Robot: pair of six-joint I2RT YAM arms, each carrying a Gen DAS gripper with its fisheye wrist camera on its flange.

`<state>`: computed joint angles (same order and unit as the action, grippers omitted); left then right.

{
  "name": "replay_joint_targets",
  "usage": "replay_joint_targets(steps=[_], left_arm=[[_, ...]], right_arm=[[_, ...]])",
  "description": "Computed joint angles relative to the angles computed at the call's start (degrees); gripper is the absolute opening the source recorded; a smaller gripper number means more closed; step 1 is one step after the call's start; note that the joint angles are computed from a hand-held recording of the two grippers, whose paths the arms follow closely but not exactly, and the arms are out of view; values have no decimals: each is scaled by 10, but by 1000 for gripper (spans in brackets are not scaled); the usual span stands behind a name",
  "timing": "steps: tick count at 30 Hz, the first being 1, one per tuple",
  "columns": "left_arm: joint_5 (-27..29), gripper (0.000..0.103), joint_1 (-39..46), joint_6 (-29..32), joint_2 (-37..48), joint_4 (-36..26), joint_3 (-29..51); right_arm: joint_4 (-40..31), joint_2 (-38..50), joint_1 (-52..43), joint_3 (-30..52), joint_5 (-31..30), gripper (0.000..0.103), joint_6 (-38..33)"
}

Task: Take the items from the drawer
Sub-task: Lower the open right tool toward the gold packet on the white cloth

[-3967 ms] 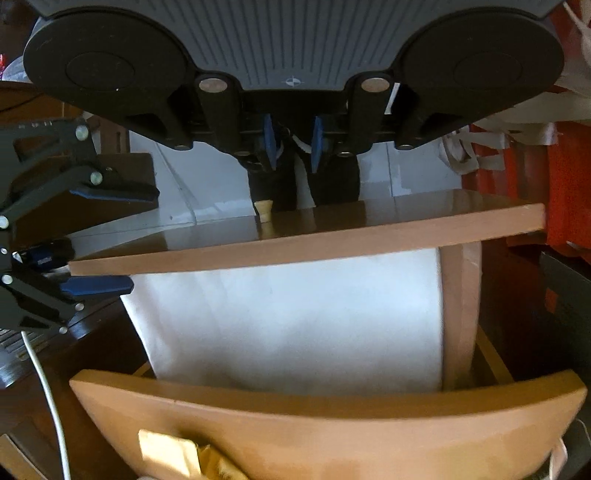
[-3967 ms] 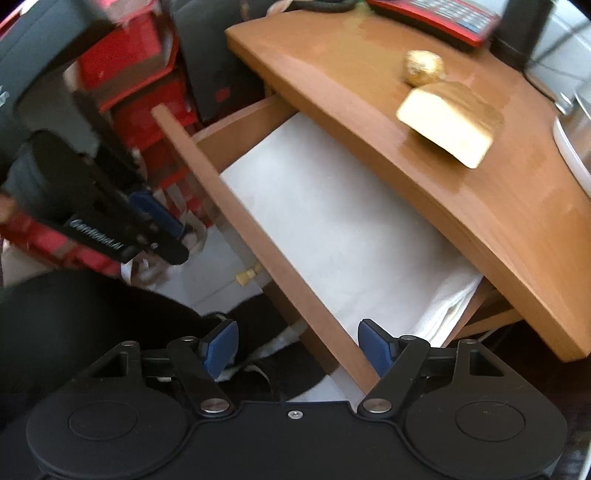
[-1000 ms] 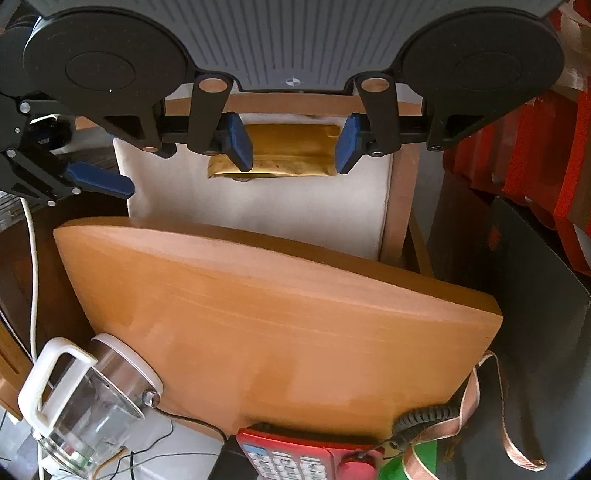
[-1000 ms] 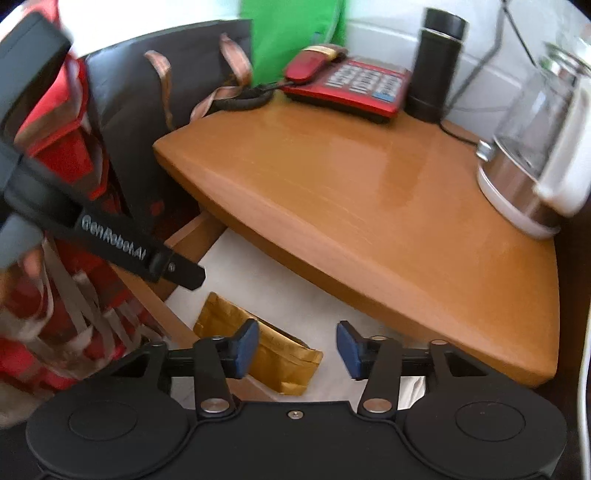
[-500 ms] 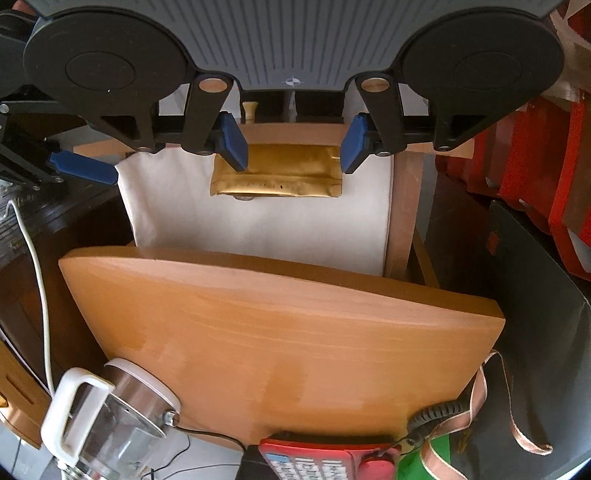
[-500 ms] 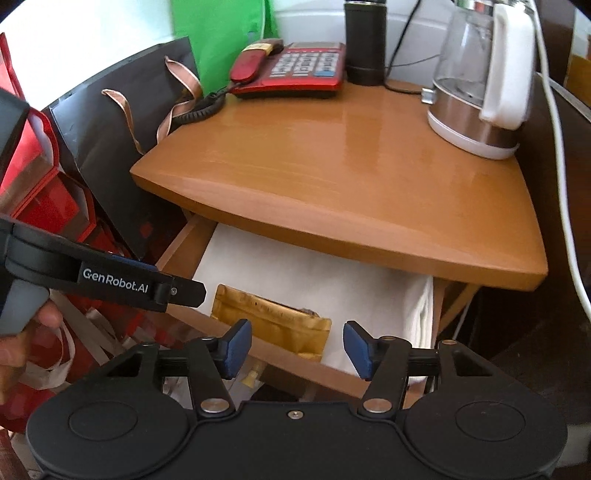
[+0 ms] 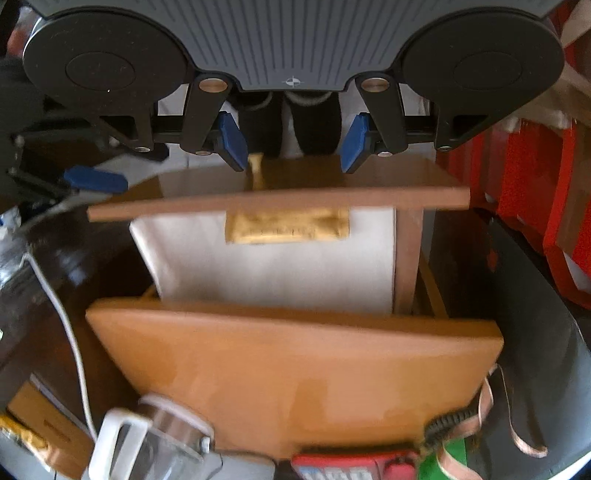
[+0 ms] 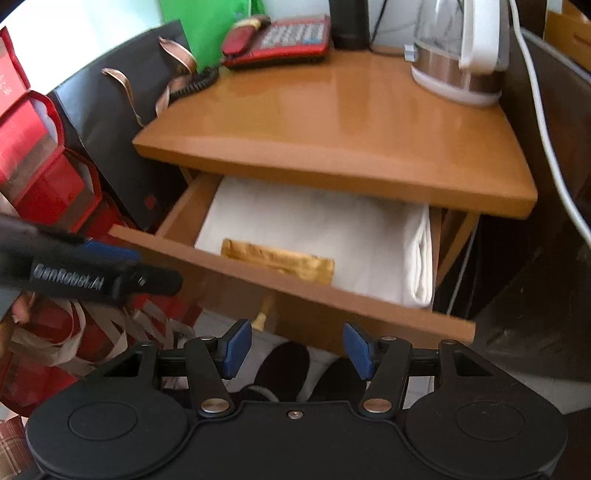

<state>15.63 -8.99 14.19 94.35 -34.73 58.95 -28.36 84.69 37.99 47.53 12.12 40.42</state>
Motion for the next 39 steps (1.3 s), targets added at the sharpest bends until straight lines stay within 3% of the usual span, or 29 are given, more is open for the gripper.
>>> replay_joint_targets(steps=[6, 22, 28, 39], left_arm=[[-15, 59, 8, 16, 46, -9, -8], [-33, 59, -8, 3, 104, 42, -29], [-44, 59, -18, 3, 93, 47, -40], [-17, 59, -4, 48, 32, -20, -5]], right_arm=[[31, 27, -32, -18, -42, 54, 24], [68, 69, -36, -15, -64, 54, 35], [68, 60, -31, -16, -72, 54, 34], [27, 2, -46, 27, -106, 54, -30]])
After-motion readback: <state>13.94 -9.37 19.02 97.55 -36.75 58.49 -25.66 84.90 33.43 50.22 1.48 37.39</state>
